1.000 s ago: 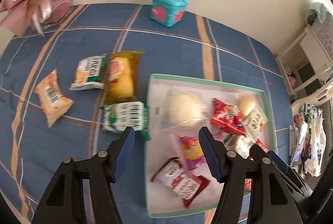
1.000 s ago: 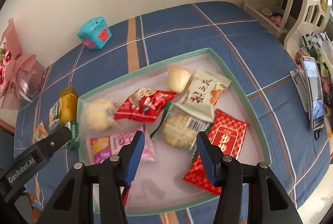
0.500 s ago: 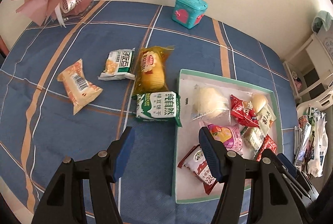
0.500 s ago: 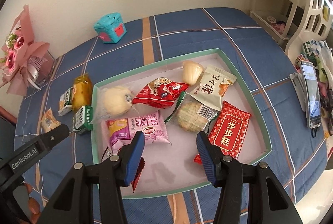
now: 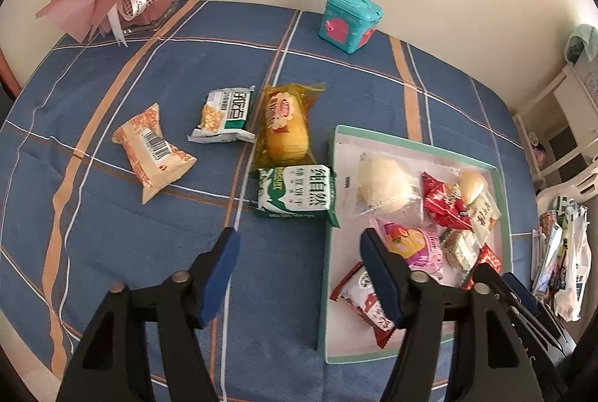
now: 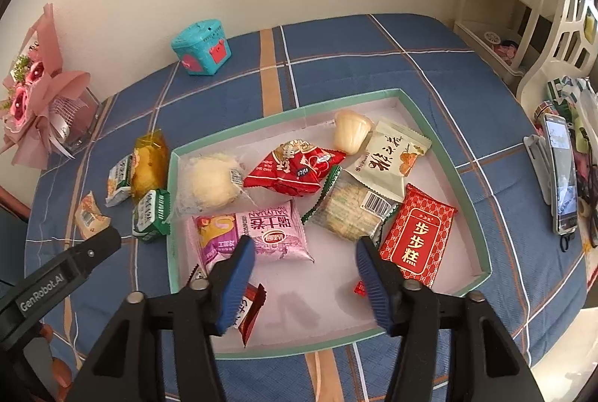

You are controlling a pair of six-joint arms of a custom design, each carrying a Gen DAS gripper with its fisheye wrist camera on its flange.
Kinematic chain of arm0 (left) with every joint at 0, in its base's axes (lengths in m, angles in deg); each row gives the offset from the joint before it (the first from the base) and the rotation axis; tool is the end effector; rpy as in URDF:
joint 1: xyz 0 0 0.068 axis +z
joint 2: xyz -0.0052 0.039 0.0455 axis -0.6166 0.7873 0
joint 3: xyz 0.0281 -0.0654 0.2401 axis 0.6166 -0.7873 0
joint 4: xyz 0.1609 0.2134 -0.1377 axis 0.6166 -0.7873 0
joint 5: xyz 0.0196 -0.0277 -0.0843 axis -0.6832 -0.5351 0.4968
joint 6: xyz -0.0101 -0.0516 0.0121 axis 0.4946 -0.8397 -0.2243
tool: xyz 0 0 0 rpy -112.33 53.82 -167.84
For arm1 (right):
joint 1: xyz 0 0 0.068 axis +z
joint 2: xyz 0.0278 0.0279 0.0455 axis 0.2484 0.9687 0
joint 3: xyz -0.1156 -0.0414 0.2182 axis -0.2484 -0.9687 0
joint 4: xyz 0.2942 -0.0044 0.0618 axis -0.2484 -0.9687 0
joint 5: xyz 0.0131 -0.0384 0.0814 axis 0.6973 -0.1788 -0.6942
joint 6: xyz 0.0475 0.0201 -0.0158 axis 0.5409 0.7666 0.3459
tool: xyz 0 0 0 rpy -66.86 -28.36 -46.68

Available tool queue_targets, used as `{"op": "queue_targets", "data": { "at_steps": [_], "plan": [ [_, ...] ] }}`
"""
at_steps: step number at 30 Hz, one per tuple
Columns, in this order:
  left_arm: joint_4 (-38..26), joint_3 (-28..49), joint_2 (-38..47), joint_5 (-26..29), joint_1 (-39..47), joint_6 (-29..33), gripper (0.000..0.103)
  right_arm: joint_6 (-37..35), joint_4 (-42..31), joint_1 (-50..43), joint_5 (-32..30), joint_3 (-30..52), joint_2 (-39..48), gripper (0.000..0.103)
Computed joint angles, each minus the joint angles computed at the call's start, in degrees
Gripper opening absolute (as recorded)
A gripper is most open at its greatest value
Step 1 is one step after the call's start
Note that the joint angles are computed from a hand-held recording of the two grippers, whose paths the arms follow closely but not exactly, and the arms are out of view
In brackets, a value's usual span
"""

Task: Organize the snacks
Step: 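Lift both tools away from the tray back toward the snack pile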

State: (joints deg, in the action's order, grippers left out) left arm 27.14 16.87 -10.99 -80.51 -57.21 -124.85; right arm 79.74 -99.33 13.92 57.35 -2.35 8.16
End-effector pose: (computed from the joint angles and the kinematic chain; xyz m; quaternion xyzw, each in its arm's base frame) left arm 0.2803 -0.0936 0.2456 -0.1723 0.9595 -0.0637 0.2136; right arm 0.2912 0.0001 0.2542 0.0098 0.9734 0.0357 0.2262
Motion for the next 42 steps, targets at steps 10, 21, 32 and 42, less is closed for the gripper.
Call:
{"op": "queue_targets", "data": {
  "at_steps": [10,21,32,42],
  "plan": [
    [-0.75,-0.22,0.75,-6.16,-0.18,0.18,0.097,-0.48,0.45,0.51,1.08,-0.08,1.79,0.098],
    [0.12,-0.89,0.43,-8.77,0.23,0.69,0.1,-0.89,2.09,0.69,0.35,-0.65,1.18,0.103],
    [0.15,-3.21,-2.02,-7.21,4.18,2.21,0.101,1.68,4.9,4.71,-0.21,-2.01,-0.16,0.103],
    [-0.84,-7.73,-7.78,-4.87,15.13,6.67,0.101,5.54,7.09,15.19,1.05,-3.16,-0.37,0.103]
  ]
}}
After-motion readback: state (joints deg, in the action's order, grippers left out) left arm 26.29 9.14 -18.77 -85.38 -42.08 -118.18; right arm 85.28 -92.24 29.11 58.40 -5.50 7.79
